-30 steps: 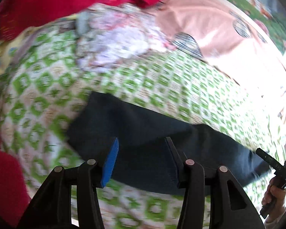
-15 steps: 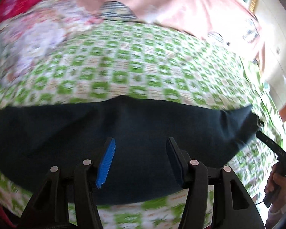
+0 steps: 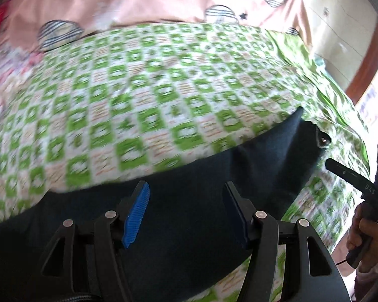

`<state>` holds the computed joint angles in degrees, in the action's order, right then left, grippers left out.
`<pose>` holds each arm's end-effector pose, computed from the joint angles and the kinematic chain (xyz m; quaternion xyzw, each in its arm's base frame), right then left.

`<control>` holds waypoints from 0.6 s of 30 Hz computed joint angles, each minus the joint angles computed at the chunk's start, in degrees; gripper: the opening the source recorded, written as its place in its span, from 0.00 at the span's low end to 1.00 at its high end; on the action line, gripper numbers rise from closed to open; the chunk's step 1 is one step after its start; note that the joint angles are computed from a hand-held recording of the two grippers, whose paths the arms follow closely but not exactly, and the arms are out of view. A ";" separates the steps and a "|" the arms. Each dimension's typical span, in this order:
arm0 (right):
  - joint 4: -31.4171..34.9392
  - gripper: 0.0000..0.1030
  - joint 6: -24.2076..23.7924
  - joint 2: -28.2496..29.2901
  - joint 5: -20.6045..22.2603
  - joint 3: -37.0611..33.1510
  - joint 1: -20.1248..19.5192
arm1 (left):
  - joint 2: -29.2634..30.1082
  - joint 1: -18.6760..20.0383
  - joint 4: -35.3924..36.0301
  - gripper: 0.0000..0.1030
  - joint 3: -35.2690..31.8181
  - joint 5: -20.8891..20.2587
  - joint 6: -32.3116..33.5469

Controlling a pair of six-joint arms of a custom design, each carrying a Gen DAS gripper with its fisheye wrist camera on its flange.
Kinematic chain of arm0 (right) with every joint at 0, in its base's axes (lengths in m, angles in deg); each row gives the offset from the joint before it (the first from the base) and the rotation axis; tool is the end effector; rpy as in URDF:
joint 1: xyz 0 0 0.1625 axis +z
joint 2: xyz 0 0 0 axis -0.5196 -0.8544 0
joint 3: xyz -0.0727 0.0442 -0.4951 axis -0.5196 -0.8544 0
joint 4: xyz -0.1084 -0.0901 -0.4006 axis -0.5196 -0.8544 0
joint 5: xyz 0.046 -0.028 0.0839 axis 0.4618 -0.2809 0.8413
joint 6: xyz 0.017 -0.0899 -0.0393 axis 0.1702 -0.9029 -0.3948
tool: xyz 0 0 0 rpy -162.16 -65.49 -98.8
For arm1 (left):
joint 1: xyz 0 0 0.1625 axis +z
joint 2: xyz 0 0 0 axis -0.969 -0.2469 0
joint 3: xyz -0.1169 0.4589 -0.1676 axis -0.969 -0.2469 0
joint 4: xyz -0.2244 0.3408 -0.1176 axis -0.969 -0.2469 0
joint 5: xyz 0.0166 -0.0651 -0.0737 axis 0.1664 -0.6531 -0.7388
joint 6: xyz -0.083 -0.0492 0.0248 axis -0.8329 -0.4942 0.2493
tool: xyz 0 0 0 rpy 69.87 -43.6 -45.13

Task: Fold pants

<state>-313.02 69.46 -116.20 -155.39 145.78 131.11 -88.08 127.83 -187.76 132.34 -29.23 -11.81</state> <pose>0.1661 -0.3630 0.0929 -0.0731 -0.9072 0.4074 0.0749 -0.1462 -0.5074 0.2202 0.2209 0.9122 -0.2107 0.2733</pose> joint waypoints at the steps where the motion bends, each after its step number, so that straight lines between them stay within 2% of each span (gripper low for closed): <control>1: -0.59 0.54 0.75 0.06 1.13 0.05 -0.75 | 0.87 0.21 0.41 0.59 -0.90 -0.83 0.64; 6: -1.61 0.55 4.70 0.59 4.39 -0.72 -3.71 | 6.07 1.46 3.62 0.59 -6.81 -6.38 3.95; 9: -3.31 0.54 5.34 1.44 5.06 -1.21 -4.37 | 9.17 2.29 6.70 0.60 -10.74 -10.81 6.91; 11: -3.22 0.35 4.76 1.60 2.98 -1.67 -3.87 | 11.29 2.89 9.18 0.60 -13.51 -13.87 8.56; 12: -3.11 0.15 4.34 1.66 2.90 -1.59 -4.16 | 12.48 3.14 10.31 0.60 -14.97 -15.00 8.83; 18: -14.01 0.11 3.42 5.43 12.26 2.37 -10.30 | 19.10 3.45 15.26 0.60 -22.20 -18.58 10.01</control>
